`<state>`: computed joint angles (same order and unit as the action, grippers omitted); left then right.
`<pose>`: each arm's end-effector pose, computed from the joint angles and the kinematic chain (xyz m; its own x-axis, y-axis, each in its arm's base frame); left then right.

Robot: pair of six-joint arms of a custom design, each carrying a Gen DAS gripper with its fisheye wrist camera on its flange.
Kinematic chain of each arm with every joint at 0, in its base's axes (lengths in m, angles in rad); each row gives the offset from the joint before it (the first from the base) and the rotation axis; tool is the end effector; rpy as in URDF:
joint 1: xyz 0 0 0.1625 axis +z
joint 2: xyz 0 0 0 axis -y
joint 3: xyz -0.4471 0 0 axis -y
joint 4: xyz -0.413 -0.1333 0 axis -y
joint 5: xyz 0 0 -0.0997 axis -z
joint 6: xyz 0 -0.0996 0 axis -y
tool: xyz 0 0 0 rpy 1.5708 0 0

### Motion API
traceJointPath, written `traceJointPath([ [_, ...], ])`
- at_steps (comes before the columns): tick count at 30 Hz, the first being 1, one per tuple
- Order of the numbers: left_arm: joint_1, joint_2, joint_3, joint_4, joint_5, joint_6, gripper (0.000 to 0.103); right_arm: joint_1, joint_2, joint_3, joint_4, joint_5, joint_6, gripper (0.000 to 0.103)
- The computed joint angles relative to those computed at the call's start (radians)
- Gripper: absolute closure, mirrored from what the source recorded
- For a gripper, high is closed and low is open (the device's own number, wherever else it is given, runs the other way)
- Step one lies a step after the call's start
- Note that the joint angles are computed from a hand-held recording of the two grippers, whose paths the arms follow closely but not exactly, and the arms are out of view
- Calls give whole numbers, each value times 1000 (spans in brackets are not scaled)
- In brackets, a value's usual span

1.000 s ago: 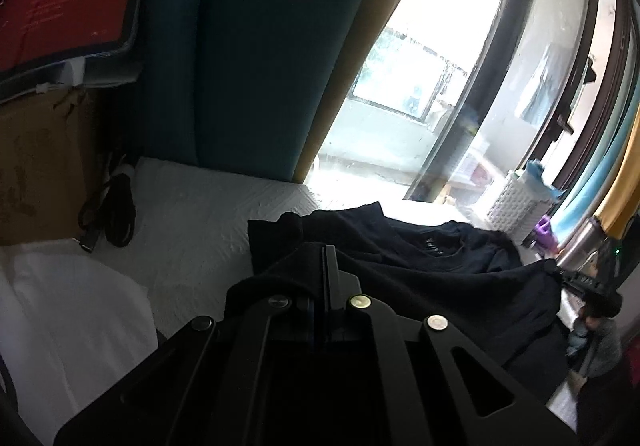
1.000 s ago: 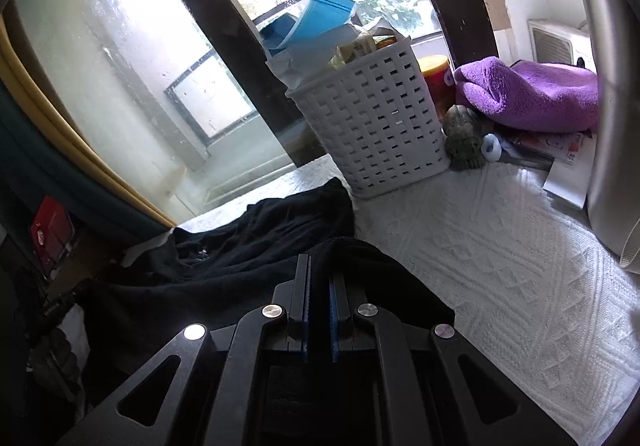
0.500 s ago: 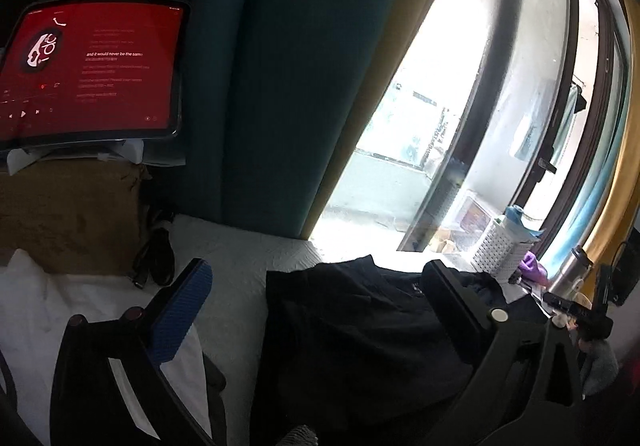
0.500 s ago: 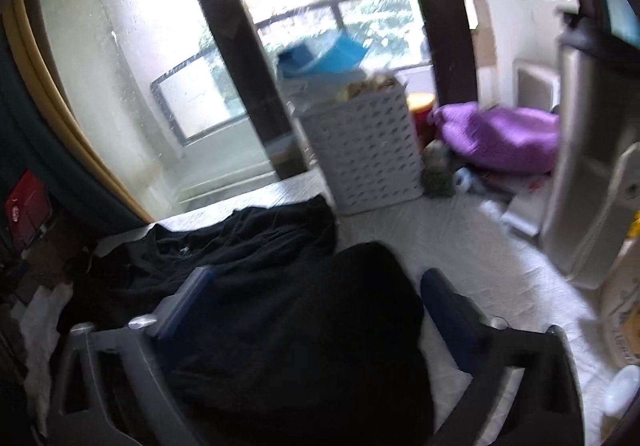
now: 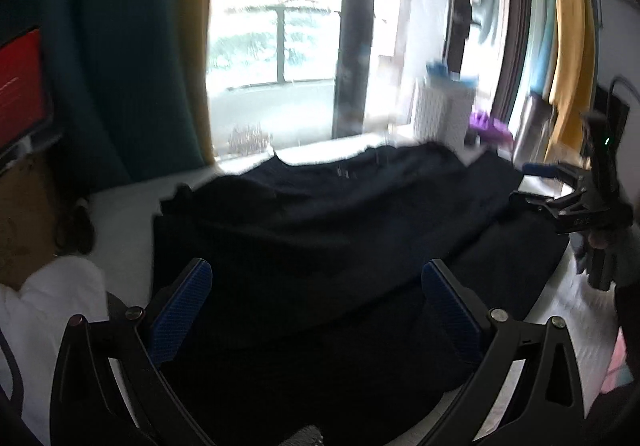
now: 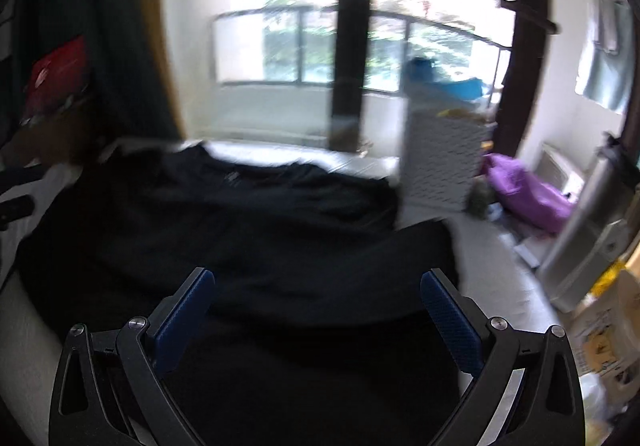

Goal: Fold small clothes
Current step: 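Lower both open grippers onto the folded black T-shirt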

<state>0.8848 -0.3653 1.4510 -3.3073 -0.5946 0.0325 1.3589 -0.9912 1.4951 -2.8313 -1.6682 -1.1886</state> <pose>-0.2912 -0.6964 -0.0271 -0.7346 -0.0135 -0.6784 0.5281 0.6164 -0.5841 -0.0363 -0.7564 0.3335 -0.4996 -0.5572 0.6633 -0.8327 0.5199 -0.1904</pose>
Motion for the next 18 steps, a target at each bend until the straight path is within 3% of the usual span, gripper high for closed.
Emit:
traceJointPath([
  [9, 21, 34, -65, 239, 39, -37, 3, 11, 24, 53, -142, -76, -190, 0],
  [11, 27, 58, -95, 278, 81, -15, 15, 13, 37, 52, -191, -97, -244, 0],
  [12, 31, 75, -118, 306, 119, 0, 26, 14, 45, 51, -217, -109, -269, 0],
  [14, 43, 76, -135, 381, 120, -41, 29, 13, 61, 47, -270, -124, -318, 0],
  [18, 54, 61, -115, 339, 74, -23, 31, 9, 62, 48, -272, -116, -362, 0],
])
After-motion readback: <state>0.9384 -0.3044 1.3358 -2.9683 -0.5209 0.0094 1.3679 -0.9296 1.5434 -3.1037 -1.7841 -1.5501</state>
